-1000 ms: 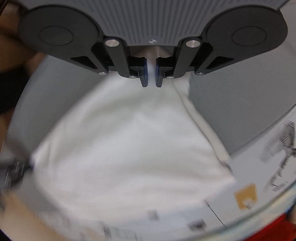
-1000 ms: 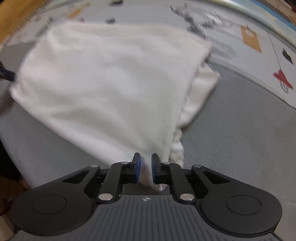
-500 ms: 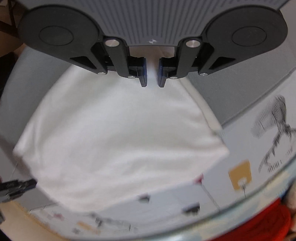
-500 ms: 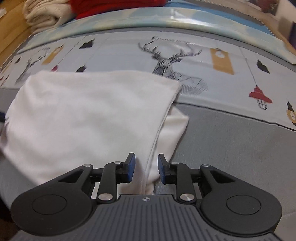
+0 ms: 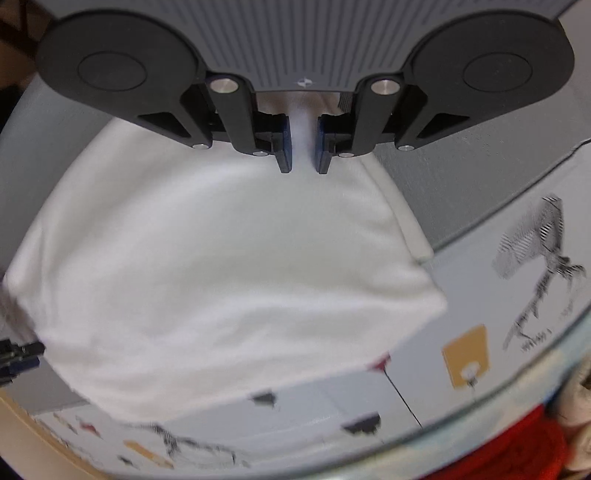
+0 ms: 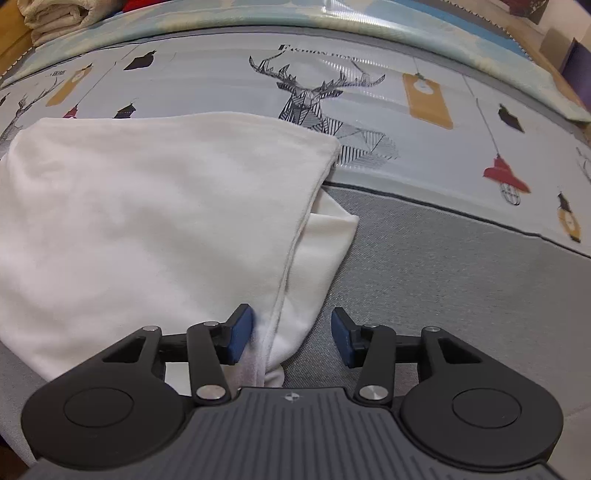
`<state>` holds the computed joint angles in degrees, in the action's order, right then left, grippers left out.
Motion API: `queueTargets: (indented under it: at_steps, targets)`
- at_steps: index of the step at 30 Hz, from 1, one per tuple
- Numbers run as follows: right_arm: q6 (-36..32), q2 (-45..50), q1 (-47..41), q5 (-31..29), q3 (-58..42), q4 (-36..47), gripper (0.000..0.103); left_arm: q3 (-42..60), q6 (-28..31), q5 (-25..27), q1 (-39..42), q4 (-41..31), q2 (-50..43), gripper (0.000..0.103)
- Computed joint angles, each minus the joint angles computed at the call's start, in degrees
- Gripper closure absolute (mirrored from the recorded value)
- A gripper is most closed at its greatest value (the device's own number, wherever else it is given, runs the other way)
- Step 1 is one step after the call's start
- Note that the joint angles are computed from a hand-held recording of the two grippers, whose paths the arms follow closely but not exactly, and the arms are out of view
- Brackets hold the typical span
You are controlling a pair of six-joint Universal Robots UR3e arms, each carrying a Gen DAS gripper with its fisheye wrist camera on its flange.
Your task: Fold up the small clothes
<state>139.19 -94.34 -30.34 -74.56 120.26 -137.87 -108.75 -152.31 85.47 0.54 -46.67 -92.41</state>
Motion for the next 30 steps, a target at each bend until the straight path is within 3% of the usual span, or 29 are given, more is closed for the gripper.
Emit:
queueTargets:
  at_steps: [2, 4, 7, 11, 14, 16, 18, 21, 24, 30]
  targets:
    - [0.4, -2.6, -0.2, 0.3, 1.3, -1.8, 0.055, -1.4, -1.9, -3.0, 0.8, 1.9, 3.3, 0.085]
    - [2.7, -6.2, -0.8, 1.7, 2.7, -3.7, 0.055, -0.7, -4.5, -4.8, 1.4, 0.6, 5.6, 0.068]
    - [8.8, -11.3, -0.9, 3.5, 3.2, -5.1, 0.055, -0.4, -4.7, -2.3, 0.1, -0.1, 10.8, 0.06]
    - [12.2, -21.4, -1.5, 9.2, 3.8, -1.8, 0.055, -2.1, -4.6, -3.0, 1.1, -3.1, 20.5, 0.052]
    - [10.6, -32.7, -3.8, 15.1, 6.7, 3.5, 0.055, -6.8, -10.5, 3.3, -2.6, 0.4, 29.1, 0.043]
    - [9.0, -42.6, -6.7, 19.6, 9.3, 10.3, 0.055, -9.0, -14.0, 3.4, -2.4, -0.8, 34.6, 0.038]
    - [8.3, -49.7, -7.5, 20.4, 9.4, 18.9, 0.055, -10.2, -18.1, 4.7, -2.5, -1.6, 37.6, 0.038]
    - [11.6, -56.8, -6.1, 21.1, 10.2, 23.5, 0.055, -9.1, -22.7, 7.5, -3.1, -4.7, 39.2, 0.039]
    - [22.2, -53.0, 6.1, 12.3, 13.0, 10.6, 0.055, -9.0, -23.6, 5.7, 0.2, -6.3, 41.1, 0.043]
    - [33.7, -39.4, 27.1, -4.4, 17.6, -10.8, 0.056, -8.5, -19.7, -3.3, 11.8, -15.1, 45.1, 0.072]
